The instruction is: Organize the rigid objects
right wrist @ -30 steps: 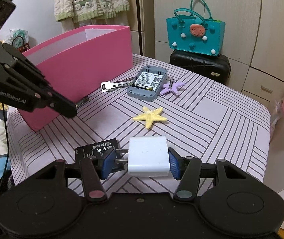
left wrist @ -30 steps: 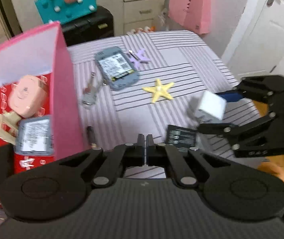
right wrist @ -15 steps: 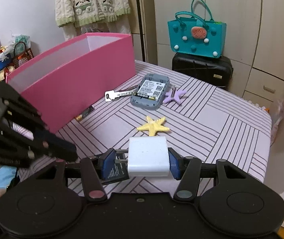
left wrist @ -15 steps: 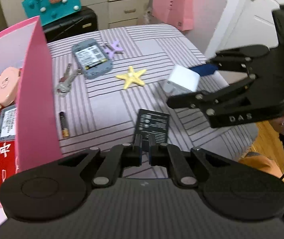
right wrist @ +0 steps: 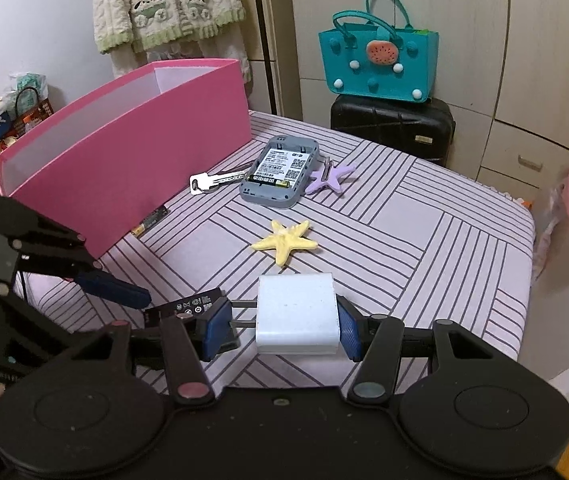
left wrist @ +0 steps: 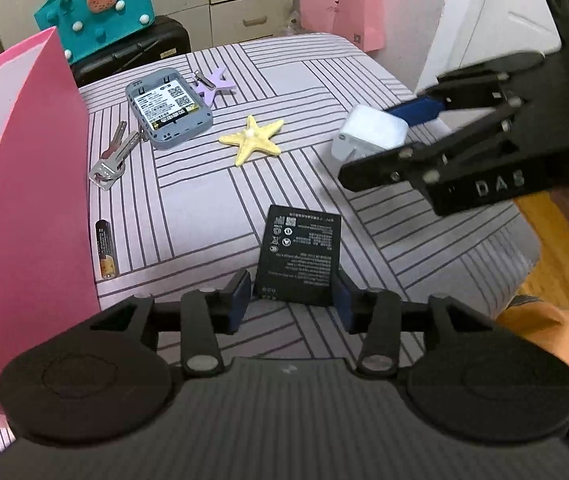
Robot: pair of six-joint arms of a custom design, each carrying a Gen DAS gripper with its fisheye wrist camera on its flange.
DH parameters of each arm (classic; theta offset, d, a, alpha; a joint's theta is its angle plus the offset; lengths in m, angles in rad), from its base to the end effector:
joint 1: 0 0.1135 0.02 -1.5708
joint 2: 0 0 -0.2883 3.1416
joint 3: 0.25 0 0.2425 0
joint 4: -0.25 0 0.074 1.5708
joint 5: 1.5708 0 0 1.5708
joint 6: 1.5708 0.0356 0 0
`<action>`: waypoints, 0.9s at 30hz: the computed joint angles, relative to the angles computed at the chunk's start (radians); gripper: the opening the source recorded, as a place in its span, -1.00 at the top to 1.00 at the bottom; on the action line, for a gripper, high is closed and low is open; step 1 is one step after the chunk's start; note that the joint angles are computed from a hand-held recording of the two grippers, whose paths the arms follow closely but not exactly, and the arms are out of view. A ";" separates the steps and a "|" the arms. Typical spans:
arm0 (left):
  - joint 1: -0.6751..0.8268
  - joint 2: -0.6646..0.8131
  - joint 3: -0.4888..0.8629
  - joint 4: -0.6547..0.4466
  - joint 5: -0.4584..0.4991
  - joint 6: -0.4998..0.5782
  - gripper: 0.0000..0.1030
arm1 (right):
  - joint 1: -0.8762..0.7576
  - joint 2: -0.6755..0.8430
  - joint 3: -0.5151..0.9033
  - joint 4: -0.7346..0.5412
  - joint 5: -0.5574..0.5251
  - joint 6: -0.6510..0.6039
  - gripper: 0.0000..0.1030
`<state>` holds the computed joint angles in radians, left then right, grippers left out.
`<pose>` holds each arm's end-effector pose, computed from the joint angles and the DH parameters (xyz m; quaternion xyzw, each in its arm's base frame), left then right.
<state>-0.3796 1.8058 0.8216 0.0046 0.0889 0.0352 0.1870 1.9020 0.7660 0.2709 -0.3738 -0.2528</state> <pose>0.3036 -0.1245 0.1405 0.2095 0.9325 -0.0918 0.2794 0.3283 0.0754 0.1168 -0.2638 0.8858 0.1631 0.3451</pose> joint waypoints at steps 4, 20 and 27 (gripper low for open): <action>-0.024 0.019 0.019 0.033 -0.034 -0.001 0.08 | -0.009 0.009 -0.003 0.020 -0.007 0.010 -0.18; -0.013 0.265 0.293 0.139 -0.116 -0.104 -0.21 | -0.078 0.080 0.075 0.025 -0.003 0.038 -0.17; -0.018 0.334 0.358 0.093 -0.152 -0.103 -0.28 | -0.080 0.119 0.129 0.002 0.001 0.038 -0.17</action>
<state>-0.3974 2.1396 1.1798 0.0974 -0.0630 -0.0676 0.1074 2.0211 0.8954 0.2727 -0.3723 -0.2153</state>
